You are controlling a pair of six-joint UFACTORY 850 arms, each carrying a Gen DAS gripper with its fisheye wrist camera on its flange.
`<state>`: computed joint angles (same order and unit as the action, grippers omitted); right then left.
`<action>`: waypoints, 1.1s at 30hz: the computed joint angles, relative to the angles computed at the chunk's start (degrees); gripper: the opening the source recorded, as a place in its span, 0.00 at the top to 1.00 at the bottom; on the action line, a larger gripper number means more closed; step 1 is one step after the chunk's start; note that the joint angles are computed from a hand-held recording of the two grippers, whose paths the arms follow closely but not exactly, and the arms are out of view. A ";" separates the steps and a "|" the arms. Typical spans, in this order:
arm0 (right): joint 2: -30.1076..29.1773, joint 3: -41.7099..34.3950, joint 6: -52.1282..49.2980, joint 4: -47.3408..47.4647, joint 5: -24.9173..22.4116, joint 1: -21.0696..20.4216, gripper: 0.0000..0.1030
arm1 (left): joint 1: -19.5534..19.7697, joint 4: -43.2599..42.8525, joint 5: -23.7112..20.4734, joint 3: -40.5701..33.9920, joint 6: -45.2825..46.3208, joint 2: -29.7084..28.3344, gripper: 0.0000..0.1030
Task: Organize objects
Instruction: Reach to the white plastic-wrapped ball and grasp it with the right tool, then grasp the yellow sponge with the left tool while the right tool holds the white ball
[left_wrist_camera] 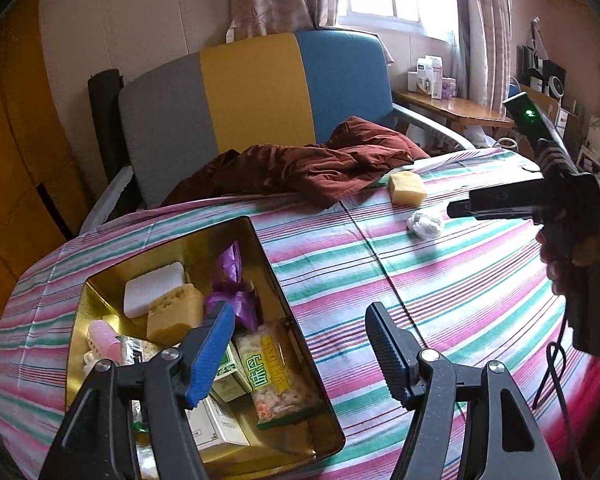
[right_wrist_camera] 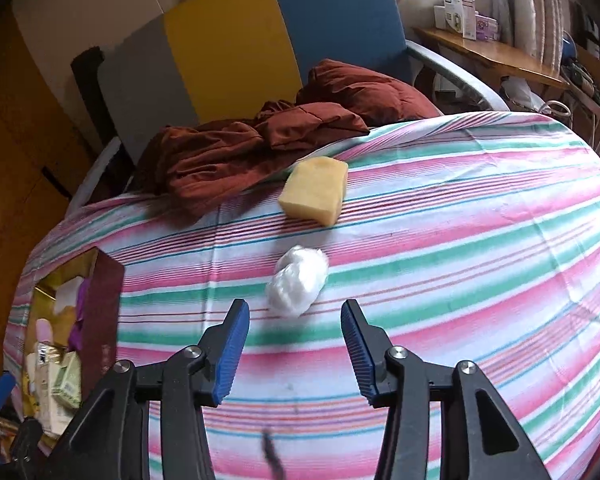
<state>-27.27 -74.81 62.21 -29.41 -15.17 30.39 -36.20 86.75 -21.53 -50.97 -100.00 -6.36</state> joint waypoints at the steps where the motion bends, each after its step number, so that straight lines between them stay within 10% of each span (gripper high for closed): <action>1: -0.95 -1.01 -1.06 0.33 -0.71 -0.14 0.53 | 0.11 -0.02 0.21 -0.17 0.01 -0.20 0.33; 15: -12.03 -12.53 -24.38 16.57 -6.04 -1.94 0.66 | 1.86 -5.23 3.64 -6.80 6.77 -5.96 0.32; 25: -3.14 -4.69 0.41 -3.79 -6.86 -3.14 0.67 | 2.84 -19.41 6.26 -19.18 22.82 -15.30 0.32; 33: -1.21 -2.48 2.41 -1.78 -6.69 -6.18 0.66 | 1.88 -45.55 4.94 -39.92 54.71 -31.06 0.31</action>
